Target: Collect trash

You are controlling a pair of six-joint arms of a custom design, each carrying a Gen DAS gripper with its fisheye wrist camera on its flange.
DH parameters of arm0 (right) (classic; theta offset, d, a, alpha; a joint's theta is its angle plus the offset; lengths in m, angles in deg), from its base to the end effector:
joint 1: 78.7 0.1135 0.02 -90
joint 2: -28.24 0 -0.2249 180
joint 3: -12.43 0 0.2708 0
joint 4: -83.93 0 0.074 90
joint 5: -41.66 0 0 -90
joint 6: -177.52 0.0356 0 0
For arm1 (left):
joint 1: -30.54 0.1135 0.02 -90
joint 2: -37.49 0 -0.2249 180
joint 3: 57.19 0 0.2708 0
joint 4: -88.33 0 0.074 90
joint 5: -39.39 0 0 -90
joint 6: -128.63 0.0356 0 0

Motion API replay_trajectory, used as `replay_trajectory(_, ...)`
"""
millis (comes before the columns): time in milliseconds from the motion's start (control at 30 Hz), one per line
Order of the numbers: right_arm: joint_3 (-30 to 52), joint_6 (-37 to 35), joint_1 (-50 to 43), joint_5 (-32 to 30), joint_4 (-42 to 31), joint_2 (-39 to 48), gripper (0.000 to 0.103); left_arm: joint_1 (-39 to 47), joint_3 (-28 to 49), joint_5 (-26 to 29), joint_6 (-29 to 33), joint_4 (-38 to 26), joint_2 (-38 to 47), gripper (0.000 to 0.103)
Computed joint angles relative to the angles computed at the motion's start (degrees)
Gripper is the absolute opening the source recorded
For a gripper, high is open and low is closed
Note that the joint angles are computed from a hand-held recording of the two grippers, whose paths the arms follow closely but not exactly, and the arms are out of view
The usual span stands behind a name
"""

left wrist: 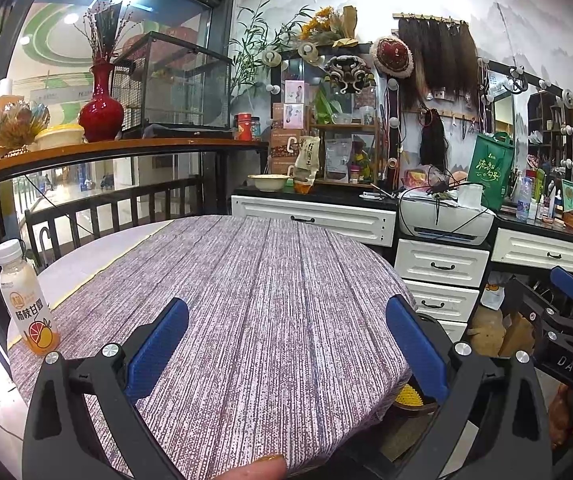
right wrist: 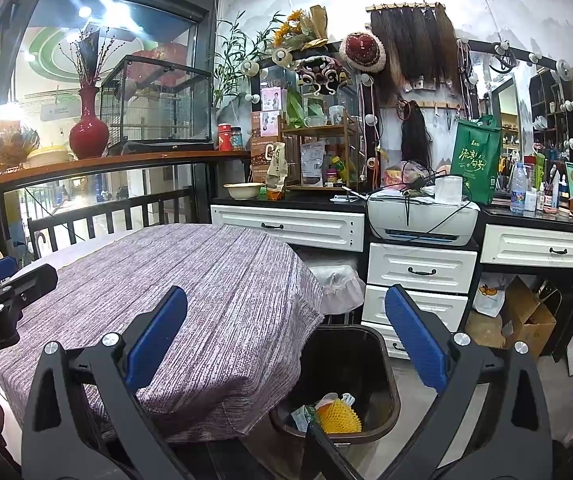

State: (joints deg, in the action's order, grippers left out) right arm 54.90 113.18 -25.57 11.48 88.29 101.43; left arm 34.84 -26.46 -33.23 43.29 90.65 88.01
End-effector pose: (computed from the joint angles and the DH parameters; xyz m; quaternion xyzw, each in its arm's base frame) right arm 0.1867 0.1976 0.1497 0.0805 0.7779 -0.0374 0.6221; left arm 0.2349 0.0070 0.1630 0.0919 0.7967 -0.0758 0.5925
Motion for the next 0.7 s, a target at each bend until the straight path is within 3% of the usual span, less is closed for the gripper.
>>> replay_trajectory(700,-0.08,0.29,-0.15,-0.44,0.1,0.3,0.097,0.06,-0.07,0.61,0.3,0.13,0.73,0.098)
